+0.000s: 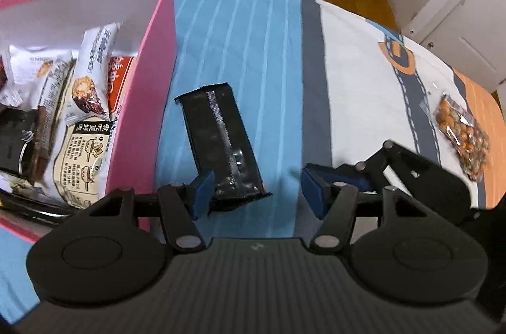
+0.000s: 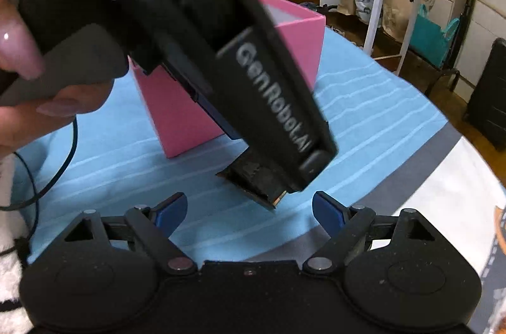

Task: Organize snacks
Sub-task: 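Move the left gripper to the black wrapped bar and grasp it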

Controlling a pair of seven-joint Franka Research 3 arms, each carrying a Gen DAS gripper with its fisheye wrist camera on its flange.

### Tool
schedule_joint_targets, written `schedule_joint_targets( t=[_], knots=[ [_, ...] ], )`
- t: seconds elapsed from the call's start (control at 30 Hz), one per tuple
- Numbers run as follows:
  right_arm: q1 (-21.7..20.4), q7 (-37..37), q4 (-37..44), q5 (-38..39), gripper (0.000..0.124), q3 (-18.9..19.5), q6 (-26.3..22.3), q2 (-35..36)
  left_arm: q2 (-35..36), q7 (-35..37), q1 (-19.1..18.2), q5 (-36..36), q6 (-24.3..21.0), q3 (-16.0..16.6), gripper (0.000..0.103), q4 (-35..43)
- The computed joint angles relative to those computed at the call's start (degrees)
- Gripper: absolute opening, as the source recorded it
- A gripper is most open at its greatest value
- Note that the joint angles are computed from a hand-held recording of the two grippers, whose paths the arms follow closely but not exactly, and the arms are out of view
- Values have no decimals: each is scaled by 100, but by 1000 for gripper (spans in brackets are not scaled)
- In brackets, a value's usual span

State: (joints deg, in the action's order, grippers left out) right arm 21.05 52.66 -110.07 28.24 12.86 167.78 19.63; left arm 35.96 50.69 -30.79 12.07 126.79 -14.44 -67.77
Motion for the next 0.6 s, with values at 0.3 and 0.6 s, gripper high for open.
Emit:
schedule_joint_targets(
  t=[0.3, 0.6],
  knots=[
    [-164, -137, 500, 537, 83, 210, 141, 607, 356, -34, -50, -71, -197, 41, 48, 343],
    [-136, -268, 158, 320, 68, 416, 980, 627, 318, -363, -30, -34, 169, 86, 35, 90]
  ],
)
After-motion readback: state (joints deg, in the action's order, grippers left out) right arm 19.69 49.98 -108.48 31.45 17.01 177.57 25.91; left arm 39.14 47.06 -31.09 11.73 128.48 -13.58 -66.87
